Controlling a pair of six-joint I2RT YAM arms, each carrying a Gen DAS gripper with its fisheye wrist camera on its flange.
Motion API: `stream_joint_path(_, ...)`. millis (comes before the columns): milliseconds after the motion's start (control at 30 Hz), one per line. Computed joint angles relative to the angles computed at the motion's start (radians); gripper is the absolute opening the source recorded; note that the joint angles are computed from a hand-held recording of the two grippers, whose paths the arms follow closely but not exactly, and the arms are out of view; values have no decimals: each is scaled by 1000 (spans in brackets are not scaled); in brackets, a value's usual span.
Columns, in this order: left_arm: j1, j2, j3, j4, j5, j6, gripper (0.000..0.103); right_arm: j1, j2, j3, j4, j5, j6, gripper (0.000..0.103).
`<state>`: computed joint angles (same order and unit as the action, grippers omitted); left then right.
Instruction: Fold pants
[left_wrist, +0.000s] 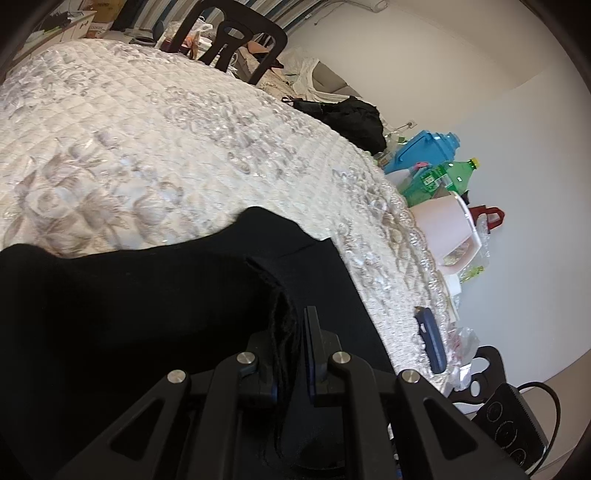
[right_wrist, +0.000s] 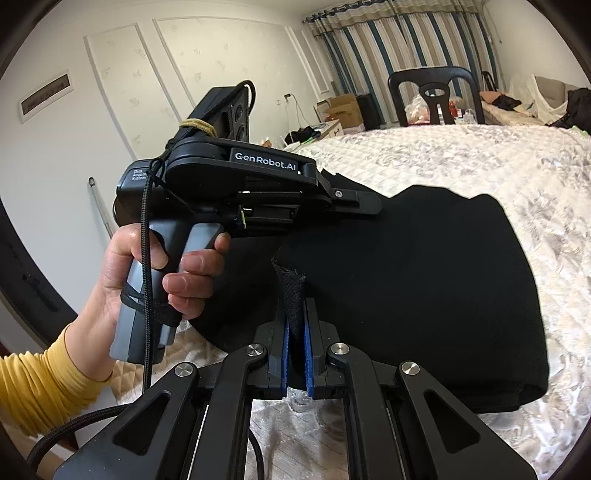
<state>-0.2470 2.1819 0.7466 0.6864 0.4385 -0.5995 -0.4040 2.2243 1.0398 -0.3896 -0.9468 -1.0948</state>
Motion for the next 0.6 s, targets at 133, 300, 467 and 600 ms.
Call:
stream_joint_path(133, 6, 11, -7, 2, -24, 16, 12, 9, 7, -5, 1, 15, 9, 6)
stream_joint_path(300, 13, 28, -9, -6, -49, 30, 12, 18, 21, 10, -23, 34, 24, 9)
stream_joint_path(467, 16, 17, -24, -18, -77, 56, 22, 20, 45, 37, -74, 41, 26, 15)
stream_joint_path(600, 12, -13, -41, -41, -128, 80, 36, 18, 55, 53, -135, 35, -14, 24)
